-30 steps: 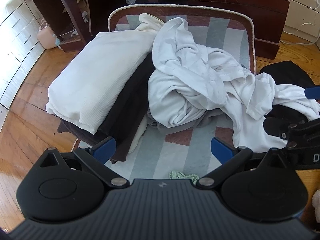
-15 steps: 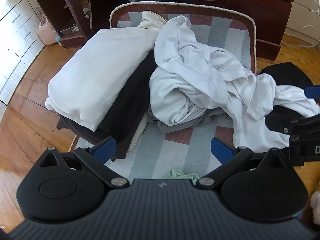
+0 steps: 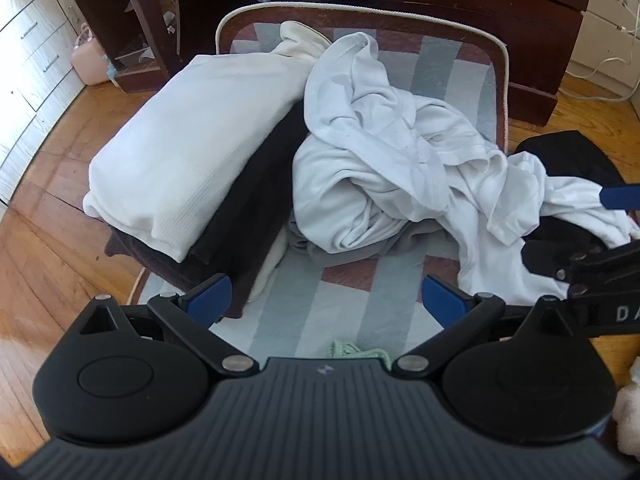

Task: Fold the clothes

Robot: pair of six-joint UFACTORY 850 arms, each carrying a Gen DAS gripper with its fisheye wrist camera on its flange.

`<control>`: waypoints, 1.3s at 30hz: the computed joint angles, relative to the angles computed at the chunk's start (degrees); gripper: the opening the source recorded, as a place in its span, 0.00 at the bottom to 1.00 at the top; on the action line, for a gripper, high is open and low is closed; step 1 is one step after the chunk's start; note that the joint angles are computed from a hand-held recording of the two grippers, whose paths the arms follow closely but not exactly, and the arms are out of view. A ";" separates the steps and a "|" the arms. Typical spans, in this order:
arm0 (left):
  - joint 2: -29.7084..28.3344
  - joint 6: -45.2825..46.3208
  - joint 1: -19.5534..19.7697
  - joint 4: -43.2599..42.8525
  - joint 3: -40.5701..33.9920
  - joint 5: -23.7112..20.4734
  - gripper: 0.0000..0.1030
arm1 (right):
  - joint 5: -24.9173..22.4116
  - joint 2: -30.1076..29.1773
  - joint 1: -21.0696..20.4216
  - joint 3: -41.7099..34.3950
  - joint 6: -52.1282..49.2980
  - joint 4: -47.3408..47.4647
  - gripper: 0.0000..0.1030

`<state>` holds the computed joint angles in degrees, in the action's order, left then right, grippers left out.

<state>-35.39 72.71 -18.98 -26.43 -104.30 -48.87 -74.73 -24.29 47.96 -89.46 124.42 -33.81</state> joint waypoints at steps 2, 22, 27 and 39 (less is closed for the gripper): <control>0.27 0.33 -0.12 -0.12 0.49 0.52 1.00 | 0.53 0.32 -0.04 0.45 0.23 0.24 0.97; -0.88 -0.20 -0.70 -1.22 0.64 1.24 1.00 | 3.64 1.54 -0.55 3.63 2.99 -0.16 0.97; -4.66 -0.51 -0.14 -6.80 -2.78 -2.98 1.00 | 7.62 4.95 1.25 11.78 12.92 -12.52 0.97; -13.44 -1.66 -0.74 -12.03 -11.10 -1.87 0.84 | 17.60 10.68 -1.23 26.96 29.32 -27.89 0.97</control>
<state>-48.83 71.05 -19.72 -38.46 -115.40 -50.74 -57.12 -13.61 46.73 -62.50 153.74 -61.71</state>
